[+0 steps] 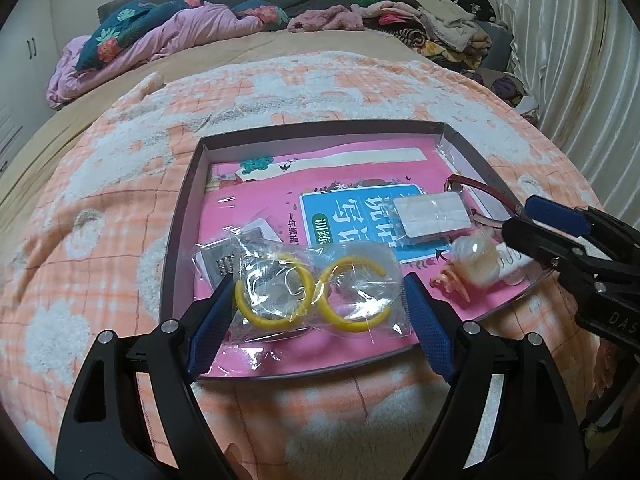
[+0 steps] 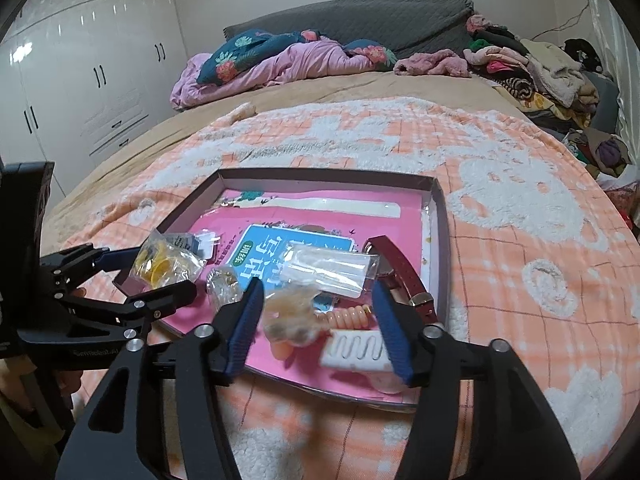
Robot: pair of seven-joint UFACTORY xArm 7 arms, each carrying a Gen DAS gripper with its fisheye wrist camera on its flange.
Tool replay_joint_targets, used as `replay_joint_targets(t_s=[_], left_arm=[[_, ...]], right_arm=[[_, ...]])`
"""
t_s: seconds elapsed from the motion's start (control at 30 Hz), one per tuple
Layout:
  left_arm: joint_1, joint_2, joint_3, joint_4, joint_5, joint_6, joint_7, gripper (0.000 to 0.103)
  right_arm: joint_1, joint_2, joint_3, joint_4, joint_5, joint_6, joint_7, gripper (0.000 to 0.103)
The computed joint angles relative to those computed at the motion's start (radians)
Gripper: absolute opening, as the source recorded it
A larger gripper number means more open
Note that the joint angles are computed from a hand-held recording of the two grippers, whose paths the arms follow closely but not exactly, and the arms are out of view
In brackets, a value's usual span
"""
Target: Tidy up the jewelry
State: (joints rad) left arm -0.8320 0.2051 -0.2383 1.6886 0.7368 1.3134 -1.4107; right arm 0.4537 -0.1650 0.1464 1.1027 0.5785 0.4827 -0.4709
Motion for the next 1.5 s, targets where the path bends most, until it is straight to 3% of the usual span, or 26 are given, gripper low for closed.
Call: replay_joint_targets(t_s=[0.13, 0.2, 0.27, 0.43, 0.53, 1.1, 1.5], left_arm=[[-0.002, -0.001, 0.000, 0.003, 0.001, 0.009, -0.003, 0.076], [-0.003, -0.006, -0.001, 0.002, 0.003, 0.014, -0.008, 0.079], [-0.005, -0.007, -0.003, 0.007, 0.007, 0.027, -0.011, 0.083], [-0.013, -0.016, -0.009, 0.018, 0.019, 0.053, -0.018, 0.084], [-0.023, -0.017, -0.015, 0.037, 0.035, 0.075, -0.022, 0.089], [-0.153, -0.004, -0.031, 0.185, 0.178, 0.239, -0.050, 0.093], [-0.216, -0.044, -0.072, 0.161, 0.207, 0.341, -0.123, 0.093]], right_arm=[[0.001, -0.022, -0.005, -0.014, 0.017, -0.013, 0.009, 0.073], [0.004, -0.033, -0.011, -0.020, 0.027, -0.015, 0.008, 0.075], [0.006, -0.049, -0.015, -0.028, 0.031, -0.020, 0.014, 0.084], [0.015, -0.089, -0.029, -0.045, 0.039, -0.019, 0.023, 0.087], [0.026, -0.124, -0.040, -0.060, 0.052, -0.023, 0.022, 0.094], [0.093, -0.347, -0.084, -0.144, 0.013, -0.014, 0.061, 0.098], [0.150, -0.468, -0.092, -0.206, -0.028, 0.003, 0.096, 0.099]])
